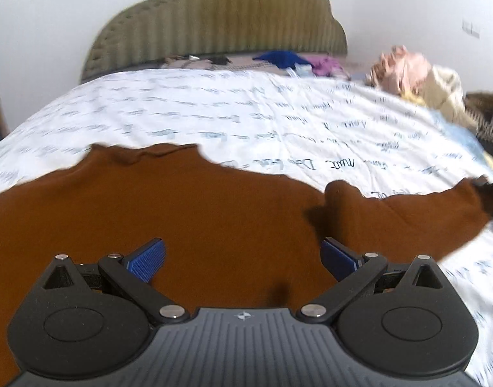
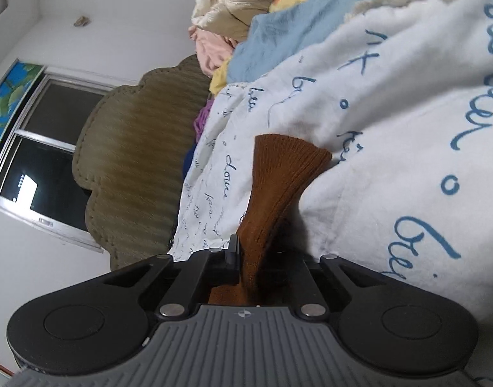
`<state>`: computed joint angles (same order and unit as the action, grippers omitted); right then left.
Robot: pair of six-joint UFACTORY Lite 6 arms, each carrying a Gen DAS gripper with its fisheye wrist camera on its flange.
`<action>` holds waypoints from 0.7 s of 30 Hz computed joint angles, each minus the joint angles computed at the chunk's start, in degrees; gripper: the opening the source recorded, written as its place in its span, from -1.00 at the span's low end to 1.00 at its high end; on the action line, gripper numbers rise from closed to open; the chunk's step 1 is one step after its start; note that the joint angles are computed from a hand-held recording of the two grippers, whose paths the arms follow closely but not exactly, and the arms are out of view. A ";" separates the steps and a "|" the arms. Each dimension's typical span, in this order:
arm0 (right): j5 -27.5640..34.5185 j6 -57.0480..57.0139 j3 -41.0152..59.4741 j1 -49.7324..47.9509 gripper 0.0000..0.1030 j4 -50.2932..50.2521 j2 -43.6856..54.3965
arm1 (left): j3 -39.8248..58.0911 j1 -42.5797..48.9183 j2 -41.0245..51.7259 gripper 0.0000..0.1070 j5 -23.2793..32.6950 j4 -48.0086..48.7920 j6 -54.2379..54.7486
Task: Fold small clothes
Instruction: 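Grasp the brown sweater's sleeve cuff with the right tool and lift it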
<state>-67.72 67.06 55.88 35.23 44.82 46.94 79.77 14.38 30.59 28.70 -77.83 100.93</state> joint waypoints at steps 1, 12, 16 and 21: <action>-0.67 -0.32 -0.43 0.17 -0.78 -0.22 -0.45 | 3.09 -2.49 2.62 0.93 -2.43 2.80 -3.92; -12.39 -12.94 -15.63 12.06 -0.78 10.67 -18.11 | 10.67 -14.21 12.35 0.93 -6.52 4.89 -10.06; -16.00 -15.47 -16.85 17.81 -0.78 15.85 -21.10 | 13.54 -13.91 13.64 0.93 -5.46 9.24 -16.69; -19.58 -22.46 -13.60 21.28 -0.78 15.14 -23.64 | 21.23 -11.36 17.91 0.93 -0.81 21.00 -28.04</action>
<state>-87.30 44.60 42.28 56.50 59.96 23.29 101.01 3.02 48.50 27.88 -56.83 72.88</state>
